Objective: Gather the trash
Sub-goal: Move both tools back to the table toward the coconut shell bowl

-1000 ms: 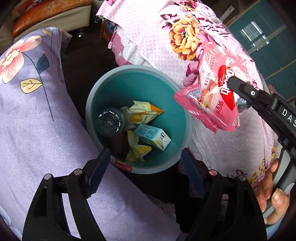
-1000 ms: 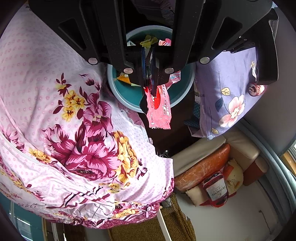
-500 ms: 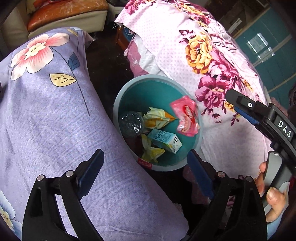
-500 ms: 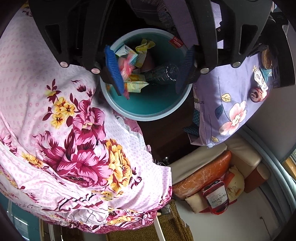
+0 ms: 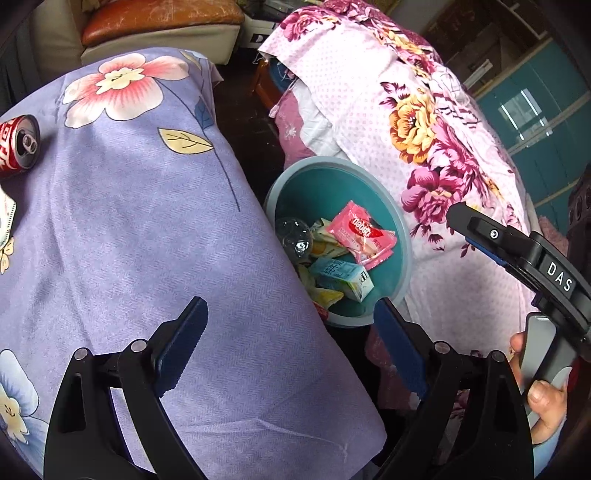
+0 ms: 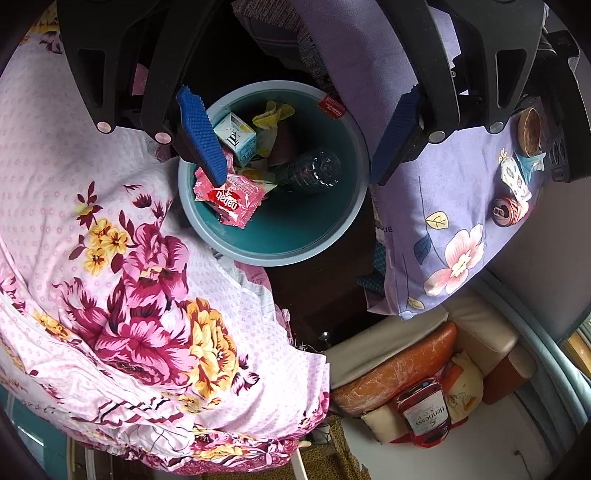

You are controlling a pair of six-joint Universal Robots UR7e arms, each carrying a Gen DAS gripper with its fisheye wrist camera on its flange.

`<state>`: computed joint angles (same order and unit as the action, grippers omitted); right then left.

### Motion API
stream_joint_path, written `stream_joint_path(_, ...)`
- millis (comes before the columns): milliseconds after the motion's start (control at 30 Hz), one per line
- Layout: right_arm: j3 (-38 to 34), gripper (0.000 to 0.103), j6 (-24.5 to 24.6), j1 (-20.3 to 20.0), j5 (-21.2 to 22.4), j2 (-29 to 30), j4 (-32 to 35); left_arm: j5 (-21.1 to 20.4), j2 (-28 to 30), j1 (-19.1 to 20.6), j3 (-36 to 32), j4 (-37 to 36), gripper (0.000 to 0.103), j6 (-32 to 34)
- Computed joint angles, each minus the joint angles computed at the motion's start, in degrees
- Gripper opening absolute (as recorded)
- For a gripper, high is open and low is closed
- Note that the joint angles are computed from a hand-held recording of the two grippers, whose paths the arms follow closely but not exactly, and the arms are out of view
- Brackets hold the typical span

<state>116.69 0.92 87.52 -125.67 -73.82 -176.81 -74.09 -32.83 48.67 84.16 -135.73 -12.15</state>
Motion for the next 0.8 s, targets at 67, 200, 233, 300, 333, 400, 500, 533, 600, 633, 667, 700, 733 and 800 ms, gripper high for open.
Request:
stream_joint_path(67, -0.55, 0.077, -0.05, 0.99, -0.15, 1.01, 0.42, 0.56, -1.27, 0.42, 1.08, -0.62, 0.092, -0.21)
stream_joint_path(200, -1.73, 0.077, 0.42, 2.86, -0.38, 2.84, 1.53, 1.81, -4.09, 1.44, 3.34, -1.72, 0.092, -0.88)
stream_joint_path(233, -2.13, 0.077, 0.43, 3.50, -0.41, 3.49, 1.87, 2.10, -4.82, 1.69, 3.91, -2.05, 0.092, -1.06)
stream_joint_path(300, -2.84, 0.077, 0.73, 4.60, -0.81, 4.59, 2.38, 2.68, -6.43, 2.27, 5.22, -2.77, 0.092, -1.33)
stream_joint_path(333, -3.31, 0.077, 0.87, 5.26, -0.88, 5.20, 2.96, 2.96, -7.16, 2.52, 5.83, -3.16, 0.092, -1.45)
stream_joint_path(400, -4.04, 0.077, 1.08, 6.31, -1.10, 6.20, 3.54, 3.55, -8.90, 3.13, 7.25, -3.99, 0.092, -1.64)
stream_joint_path(500, -5.23, 0.077, 1.30, 8.01, -1.70, 7.87, 4.38, 4.04, -11.00, 3.90, 8.82, -4.82, 0.092, -1.89)
stream_joint_path(533, -5.70, 0.077, 1.40, 8.63, -1.81, 8.51, 4.71, 4.23, -11.76, 4.15, 9.40, -5.10, 0.092, -1.95)
stream_joint_path(600, -6.43, 0.077, 1.55, 9.55, -2.12, 9.66, 5.08, 4.48, -13.21, 4.65, 10.56, -5.70, 0.092, -1.85)
stream_joint_path(633, -6.94, 0.077, 1.61, 10.11, -2.23, 10.34, 5.50, 4.60, -13.79, 4.83, 10.96, -5.86, 0.092, -1.83)
stream_joint_path(667, -7.29, 0.077, 1.74, 10.45, -2.29, 10.74, 5.78, 4.75, -14.46, 5.06, 11.45, -6.03, 0.092, -1.80)
stream_joint_path(700, -7.76, 0.077, 1.76, 10.90, -2.28, 11.38, 6.09, 4.93, -15.09, 5.26, 11.91, -6.19, 0.092, -1.80)
stream_joint_path(733, -8.28, 0.077, 1.72, 11.36, -2.25, 12.10, 6.41, 5.12, -15.73, 5.50, 12.34, -6.40, 0.092, -1.72)
stream_joint_path(800, -9.11, 0.077, 1.26, 11.91, -2.04, 13.16, 6.69, 5.59, -16.85, 5.98, 13.08, -6.98, 0.092, -1.45)
